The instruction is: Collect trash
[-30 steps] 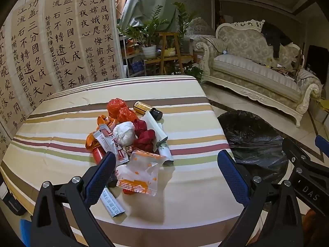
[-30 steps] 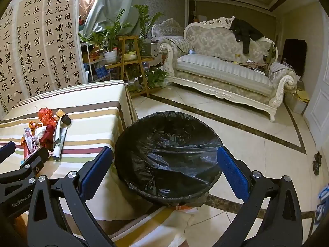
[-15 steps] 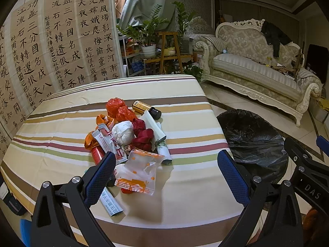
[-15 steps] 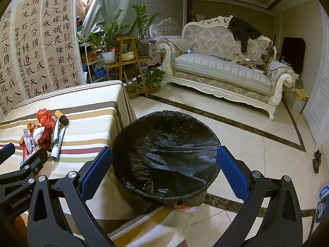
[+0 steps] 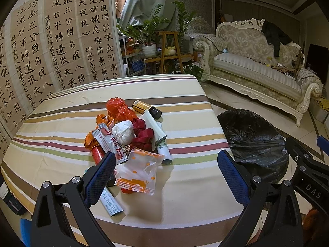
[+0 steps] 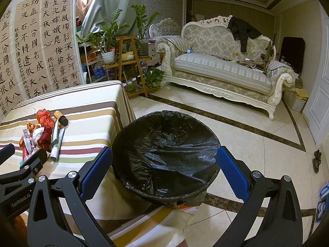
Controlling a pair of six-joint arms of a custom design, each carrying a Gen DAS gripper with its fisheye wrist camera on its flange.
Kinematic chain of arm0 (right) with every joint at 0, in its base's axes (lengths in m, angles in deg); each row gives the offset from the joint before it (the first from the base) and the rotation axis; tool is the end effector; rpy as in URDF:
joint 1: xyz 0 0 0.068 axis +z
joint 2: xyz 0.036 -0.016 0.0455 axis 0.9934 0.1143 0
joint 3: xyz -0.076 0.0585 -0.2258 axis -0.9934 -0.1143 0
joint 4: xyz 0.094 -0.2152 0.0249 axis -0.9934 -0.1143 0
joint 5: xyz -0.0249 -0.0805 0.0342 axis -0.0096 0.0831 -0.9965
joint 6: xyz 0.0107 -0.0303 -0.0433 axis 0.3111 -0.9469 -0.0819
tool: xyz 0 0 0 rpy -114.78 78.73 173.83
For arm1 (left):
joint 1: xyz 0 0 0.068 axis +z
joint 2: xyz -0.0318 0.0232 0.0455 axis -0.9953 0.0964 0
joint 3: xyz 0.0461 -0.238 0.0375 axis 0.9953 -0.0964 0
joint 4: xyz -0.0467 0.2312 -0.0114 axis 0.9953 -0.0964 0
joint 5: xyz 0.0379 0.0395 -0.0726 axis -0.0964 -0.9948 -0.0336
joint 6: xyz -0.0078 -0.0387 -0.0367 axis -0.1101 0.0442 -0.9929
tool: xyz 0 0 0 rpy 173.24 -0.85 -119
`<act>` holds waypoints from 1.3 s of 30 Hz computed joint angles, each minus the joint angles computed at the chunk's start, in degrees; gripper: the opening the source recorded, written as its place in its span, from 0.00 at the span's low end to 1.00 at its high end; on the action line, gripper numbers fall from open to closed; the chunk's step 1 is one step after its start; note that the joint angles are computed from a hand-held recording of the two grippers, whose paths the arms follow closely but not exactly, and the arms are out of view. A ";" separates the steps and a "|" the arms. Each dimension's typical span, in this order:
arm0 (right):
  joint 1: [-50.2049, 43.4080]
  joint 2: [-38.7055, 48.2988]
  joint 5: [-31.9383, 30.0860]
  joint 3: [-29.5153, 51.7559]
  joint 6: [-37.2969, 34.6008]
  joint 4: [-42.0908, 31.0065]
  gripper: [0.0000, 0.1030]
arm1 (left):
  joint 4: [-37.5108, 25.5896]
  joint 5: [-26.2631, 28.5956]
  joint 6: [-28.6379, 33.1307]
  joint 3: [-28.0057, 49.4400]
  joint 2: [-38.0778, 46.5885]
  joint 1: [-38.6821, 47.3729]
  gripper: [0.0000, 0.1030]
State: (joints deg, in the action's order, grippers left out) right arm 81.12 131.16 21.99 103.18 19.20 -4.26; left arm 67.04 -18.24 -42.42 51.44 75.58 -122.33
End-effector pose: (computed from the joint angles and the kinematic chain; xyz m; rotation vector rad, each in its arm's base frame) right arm 0.1905 -0.0141 0.1634 0.2976 2.1886 -0.1464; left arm 0.2259 -0.1569 0.1699 0.1726 2.2639 -0.0053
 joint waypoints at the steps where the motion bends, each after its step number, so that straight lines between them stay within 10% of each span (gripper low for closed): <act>1: 0.00 0.00 0.00 0.00 0.00 0.00 0.96 | -0.10 -0.02 0.00 -0.01 -0.09 0.03 0.94; 39: -1.93 -0.54 -1.51 -1.16 -0.57 0.40 0.96 | 2.29 -0.37 -0.58 -0.49 2.64 -1.03 0.94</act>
